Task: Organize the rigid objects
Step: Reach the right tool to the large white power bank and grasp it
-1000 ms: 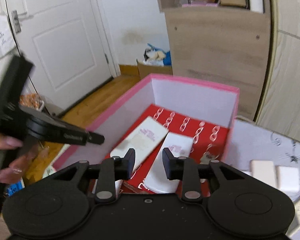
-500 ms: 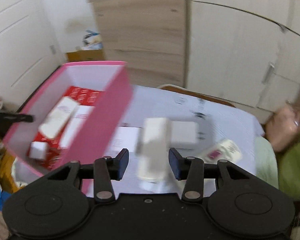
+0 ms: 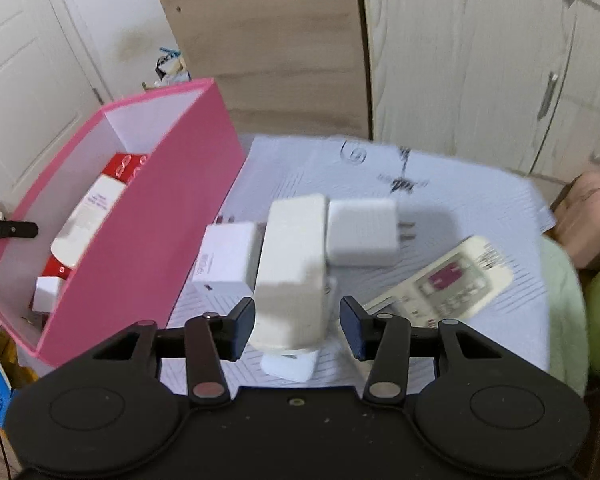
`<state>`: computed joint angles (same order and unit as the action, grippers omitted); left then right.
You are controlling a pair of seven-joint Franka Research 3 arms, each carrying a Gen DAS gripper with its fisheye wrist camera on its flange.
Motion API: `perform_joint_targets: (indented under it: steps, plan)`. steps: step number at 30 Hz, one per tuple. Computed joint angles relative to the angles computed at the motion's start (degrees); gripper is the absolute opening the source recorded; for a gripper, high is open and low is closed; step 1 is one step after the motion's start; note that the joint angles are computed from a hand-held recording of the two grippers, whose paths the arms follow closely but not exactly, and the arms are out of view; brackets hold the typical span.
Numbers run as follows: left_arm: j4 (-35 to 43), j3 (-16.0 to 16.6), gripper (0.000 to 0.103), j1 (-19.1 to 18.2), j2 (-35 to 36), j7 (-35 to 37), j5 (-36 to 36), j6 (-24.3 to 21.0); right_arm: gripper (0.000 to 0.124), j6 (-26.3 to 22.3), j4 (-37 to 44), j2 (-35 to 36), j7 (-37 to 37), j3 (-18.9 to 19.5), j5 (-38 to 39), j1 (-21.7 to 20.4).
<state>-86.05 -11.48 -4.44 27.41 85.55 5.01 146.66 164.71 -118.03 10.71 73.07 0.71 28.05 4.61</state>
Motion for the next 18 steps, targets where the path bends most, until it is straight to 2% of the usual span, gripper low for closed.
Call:
perform_joint_targets:
  steps: [4, 7, 10, 13, 18]
  plan:
    - [0.2, -0.2, 0.003, 0.2, 0.1, 0.1, -0.4, -0.5, 0.053, 1.1, 2.4, 3.3, 4.4, -1.6, -4.8, 1.5]
    - [0.1, -0.1, 0.003, 0.1, 0.0, 0.2, -0.3, -0.5, 0.053, -0.7, 5.3, 5.7, 7.4, -1.9, -6.0, 1.4]
    - [0.1, -0.1, 0.003, 0.2, 0.0, 0.3, -0.3, -0.5, 0.064, -3.0, 8.2, 8.1, 2.0, 2.6, 2.0, -2.9]
    - [-0.1, -0.2, 0.003, 0.2, -0.1, 0.4, -0.4, -0.3, 0.068, -1.7, 8.9, 9.5, 2.6, 1.4, 0.5, -1.2]
    - [-0.3, -0.5, 0.003, 0.5, -0.1, 1.2, -1.1, -0.2, 0.059, 0.1, 8.2, 9.4, 7.6, -2.8, -9.1, 3.5]
